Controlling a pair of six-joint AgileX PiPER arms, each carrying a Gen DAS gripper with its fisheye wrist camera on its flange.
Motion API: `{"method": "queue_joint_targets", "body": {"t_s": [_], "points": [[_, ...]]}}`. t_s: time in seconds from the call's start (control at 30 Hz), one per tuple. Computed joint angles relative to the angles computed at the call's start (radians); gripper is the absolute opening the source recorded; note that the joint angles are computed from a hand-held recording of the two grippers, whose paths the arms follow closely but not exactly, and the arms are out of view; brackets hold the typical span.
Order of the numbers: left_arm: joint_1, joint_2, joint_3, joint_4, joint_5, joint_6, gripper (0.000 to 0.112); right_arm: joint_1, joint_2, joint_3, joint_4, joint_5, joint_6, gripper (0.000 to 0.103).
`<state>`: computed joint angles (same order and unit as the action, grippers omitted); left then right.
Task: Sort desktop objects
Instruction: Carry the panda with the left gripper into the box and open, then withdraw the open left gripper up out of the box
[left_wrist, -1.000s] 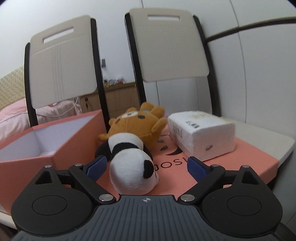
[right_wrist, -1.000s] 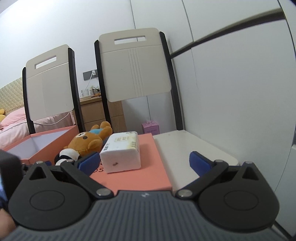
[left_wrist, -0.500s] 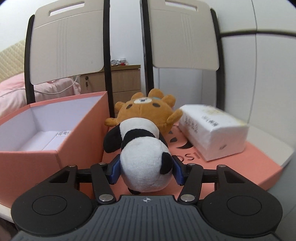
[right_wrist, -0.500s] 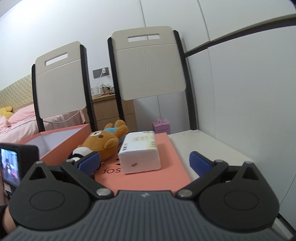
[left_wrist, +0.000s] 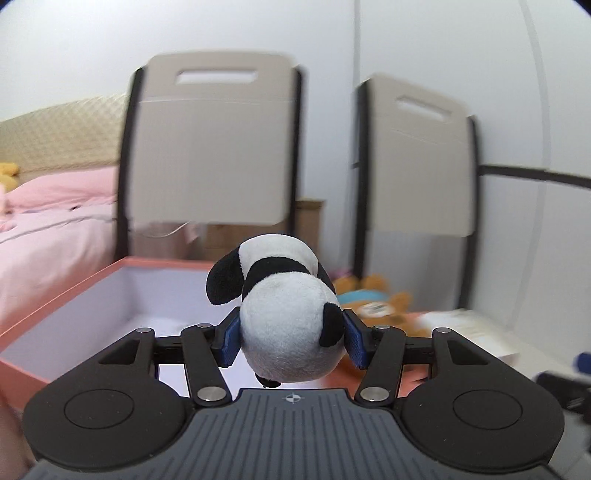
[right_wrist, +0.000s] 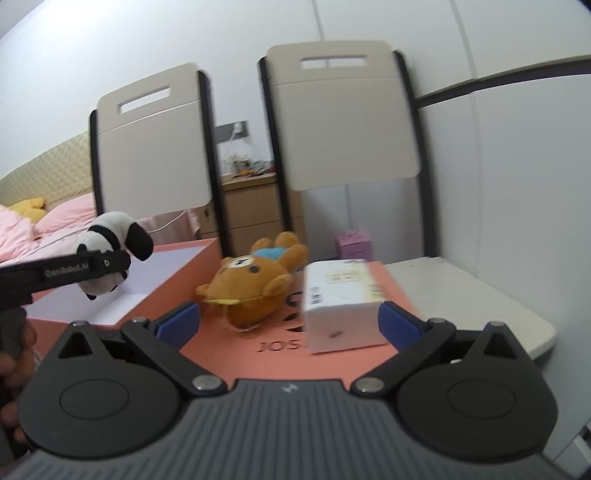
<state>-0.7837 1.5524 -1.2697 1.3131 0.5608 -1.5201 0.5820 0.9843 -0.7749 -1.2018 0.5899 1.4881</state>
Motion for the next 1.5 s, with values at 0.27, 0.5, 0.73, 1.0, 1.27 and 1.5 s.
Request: {"method": "queue_joint_targets", "body": {"t_s": [0.27, 0.5, 0.73, 1.0, 1.27, 1.5], "points": [[0.118, 0.016, 0.013, -0.164, -0.076, 0.158, 0.06, -0.023, 0.099, -0.07, 0.078, -0.082, -0.082, 0.103], [0.143, -0.004, 0.07, 0.001, -0.108, 0.026, 0.091, -0.02, 0.134, -0.109, 0.104, -0.092, -0.112, 0.103], [0.182, -0.083, 0.135, 0.133, -0.032, -0.087, 0.093, -0.05, 0.185, -0.138, 0.121, -0.151, -0.126, 0.103], [0.38, -0.112, 0.125, 0.034, 0.055, 0.052, 0.093, -0.054, 0.23, -0.163, 0.148, -0.224, -0.168, 0.103], [0.452, -0.116, 0.123, -0.077, -0.002, 0.183, 0.093, -0.055, 0.225, -0.142, 0.099, -0.209, -0.074, 0.103], [0.463, -0.129, 0.132, -0.182, -0.06, 0.284, 0.093, -0.089, 0.274, -0.304, 0.293, -0.166, -0.31, 0.103]]}}
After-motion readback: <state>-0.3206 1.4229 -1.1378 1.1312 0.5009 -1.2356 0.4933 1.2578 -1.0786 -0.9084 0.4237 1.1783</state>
